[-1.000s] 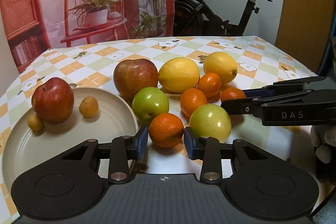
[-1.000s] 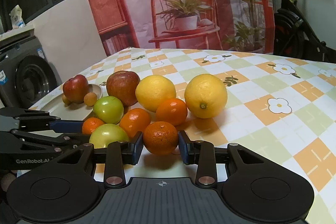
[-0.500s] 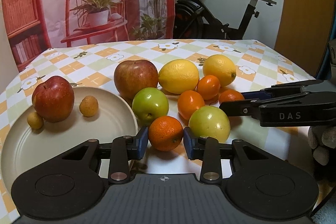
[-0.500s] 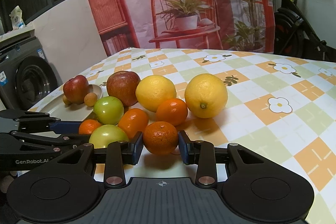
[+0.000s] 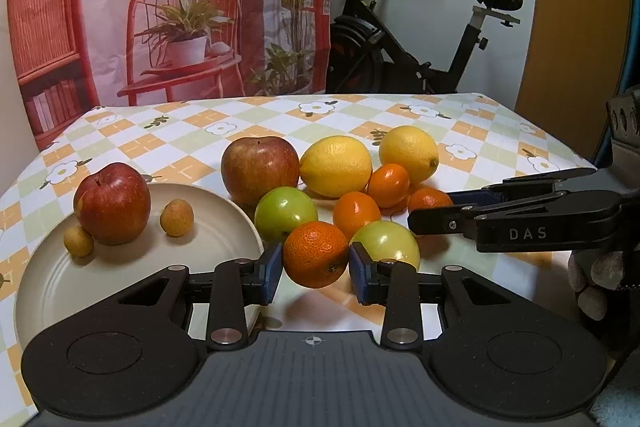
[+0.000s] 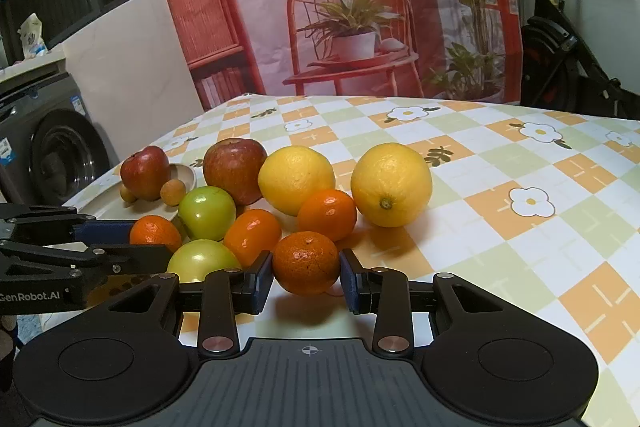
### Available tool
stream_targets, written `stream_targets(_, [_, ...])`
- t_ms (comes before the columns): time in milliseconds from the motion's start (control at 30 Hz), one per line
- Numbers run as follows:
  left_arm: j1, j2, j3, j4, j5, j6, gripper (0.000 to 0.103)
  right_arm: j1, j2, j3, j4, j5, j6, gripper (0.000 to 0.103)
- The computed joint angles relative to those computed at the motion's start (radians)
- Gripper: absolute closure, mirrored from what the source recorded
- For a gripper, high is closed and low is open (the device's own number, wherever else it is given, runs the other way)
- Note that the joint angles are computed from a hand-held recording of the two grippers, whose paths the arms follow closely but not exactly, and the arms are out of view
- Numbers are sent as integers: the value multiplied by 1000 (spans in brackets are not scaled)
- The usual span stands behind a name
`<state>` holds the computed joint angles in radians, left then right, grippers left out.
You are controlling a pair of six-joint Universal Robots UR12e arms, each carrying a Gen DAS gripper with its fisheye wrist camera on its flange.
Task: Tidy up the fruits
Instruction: 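Move both open grippers down around the tangerines in the pile, then grasp a tangerine with the right gripper while the left gripper grasps a small orange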
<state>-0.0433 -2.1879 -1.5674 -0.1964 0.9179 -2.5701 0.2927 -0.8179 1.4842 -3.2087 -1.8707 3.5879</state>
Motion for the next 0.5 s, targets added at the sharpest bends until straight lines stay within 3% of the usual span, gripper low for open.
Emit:
stream_targets(300, [10, 2, 11, 28, -26, -36, 65, 5, 0, 8, -25, -27, 0, 70])
stream_targets(500, [30, 2, 58, -10, -53, -89, 65, 12, -8, 7, -1, -58, 26, 70])
